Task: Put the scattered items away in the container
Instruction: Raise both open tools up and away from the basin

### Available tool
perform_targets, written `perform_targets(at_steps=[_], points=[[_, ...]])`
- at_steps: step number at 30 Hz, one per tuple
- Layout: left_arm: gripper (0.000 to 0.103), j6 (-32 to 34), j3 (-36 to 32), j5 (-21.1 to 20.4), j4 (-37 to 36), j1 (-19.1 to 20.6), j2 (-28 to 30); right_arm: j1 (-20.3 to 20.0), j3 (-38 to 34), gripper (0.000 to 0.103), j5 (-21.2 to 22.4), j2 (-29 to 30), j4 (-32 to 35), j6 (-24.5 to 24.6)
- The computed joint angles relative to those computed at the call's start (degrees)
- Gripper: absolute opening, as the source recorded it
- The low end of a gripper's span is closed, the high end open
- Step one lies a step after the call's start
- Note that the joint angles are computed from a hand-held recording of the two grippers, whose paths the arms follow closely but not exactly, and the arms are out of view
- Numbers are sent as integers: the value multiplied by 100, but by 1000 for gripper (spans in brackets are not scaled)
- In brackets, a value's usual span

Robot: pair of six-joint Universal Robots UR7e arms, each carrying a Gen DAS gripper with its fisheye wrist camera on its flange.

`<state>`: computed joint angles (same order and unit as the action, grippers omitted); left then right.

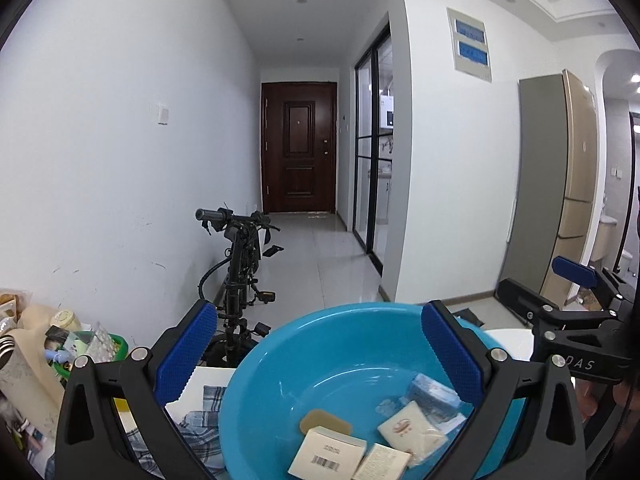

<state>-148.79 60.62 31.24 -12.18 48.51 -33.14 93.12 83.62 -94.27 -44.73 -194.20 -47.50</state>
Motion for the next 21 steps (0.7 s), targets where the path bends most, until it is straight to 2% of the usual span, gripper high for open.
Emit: perform_targets(at_steps=[6,11,18,21], points=[[103,442,673,-283,-587,-414,-416,70,629,102,44,-608,-70,213],[103,557,1418,-591,-1156,-863,-836,186,1277,102,60,-1126,-308,150],[103,75,2184,-949,-1201,-1479,-1329,323,2257,102,194,-1901,-659,-5],[103,242,2535,-1145,-1440,-1797,-1512,392,2656,102,247,-2223,-751,-63]])
